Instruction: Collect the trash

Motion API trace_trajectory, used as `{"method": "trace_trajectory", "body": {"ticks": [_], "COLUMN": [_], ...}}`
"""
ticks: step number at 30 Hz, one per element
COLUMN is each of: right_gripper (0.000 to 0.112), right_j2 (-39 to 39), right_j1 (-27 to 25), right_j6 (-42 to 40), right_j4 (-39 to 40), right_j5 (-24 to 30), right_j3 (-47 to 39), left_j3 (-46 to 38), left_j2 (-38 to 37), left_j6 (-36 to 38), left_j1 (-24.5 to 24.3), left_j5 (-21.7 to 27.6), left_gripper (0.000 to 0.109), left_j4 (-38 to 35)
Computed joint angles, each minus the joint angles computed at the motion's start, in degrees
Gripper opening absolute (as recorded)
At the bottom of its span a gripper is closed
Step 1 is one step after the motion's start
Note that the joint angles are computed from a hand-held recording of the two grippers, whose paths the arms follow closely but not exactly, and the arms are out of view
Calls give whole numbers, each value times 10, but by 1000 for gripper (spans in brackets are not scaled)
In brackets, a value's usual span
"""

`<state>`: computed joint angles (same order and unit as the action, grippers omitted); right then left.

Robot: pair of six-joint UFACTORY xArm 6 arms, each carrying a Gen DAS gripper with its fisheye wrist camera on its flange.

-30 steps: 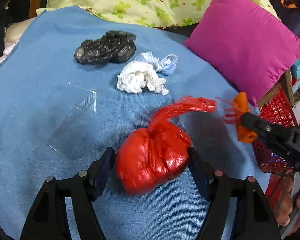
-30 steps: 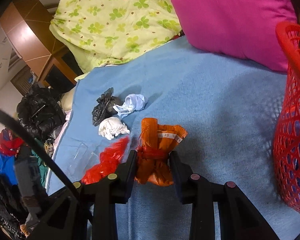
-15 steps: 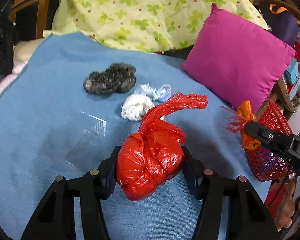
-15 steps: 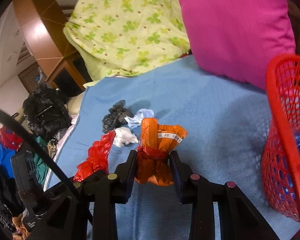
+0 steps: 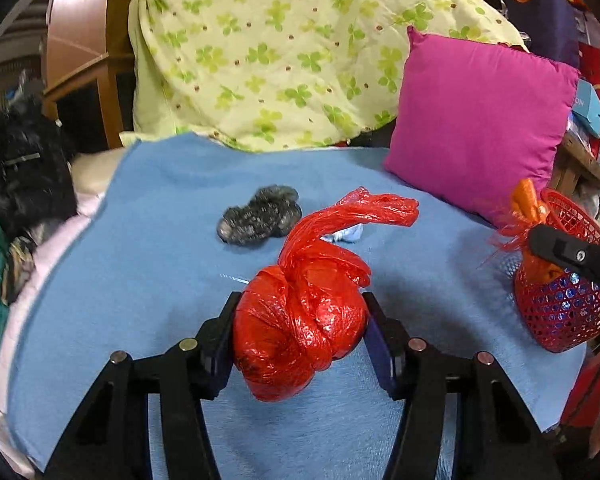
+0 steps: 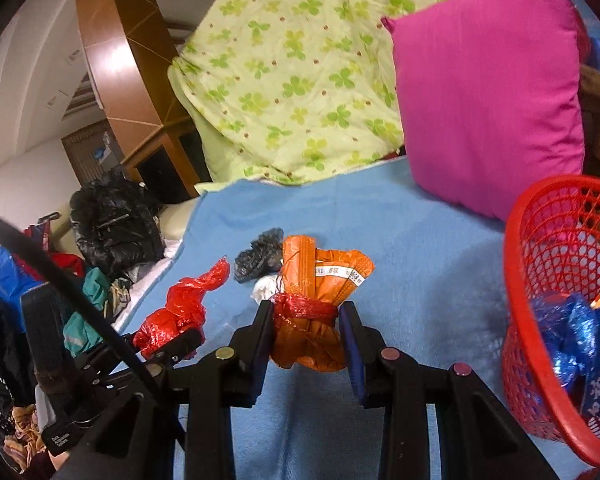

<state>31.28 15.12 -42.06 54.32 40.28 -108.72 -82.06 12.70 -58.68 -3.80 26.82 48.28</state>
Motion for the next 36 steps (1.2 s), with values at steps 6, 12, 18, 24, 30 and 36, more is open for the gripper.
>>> {"method": "trace_trajectory", "body": {"ticks": [6,12,18,24,30,36], "right_gripper": [35,35,35,35,35,35], "right_j2": [-38,-55,-66,-68,-72,-70], "right_j1": [-12,-24,-34,-43,-50,-57], "right_j6": [-47,-68,-84,-94,-101,-99], "right_j4": [50,76,96,110,118,123], "right_j5": [-14,-19,-18,-14,-16,-13], "right_j3": [42,56,68,71,77,73], "left_j3": [-3,-7,-17,-28,-45,-62], "left_j2": [-14,-22,-20,-14,-3,9], "left_j6": [-27,-38,-38,-32,-21,-5], "left_j1": [-19,-35,-46,-55,-64,-70], "left_j5": [28,43,56,60,62,66], "left_gripper": [59,59,59,59,59,59], "left_j4": [49,75,81,82,80,66]}}
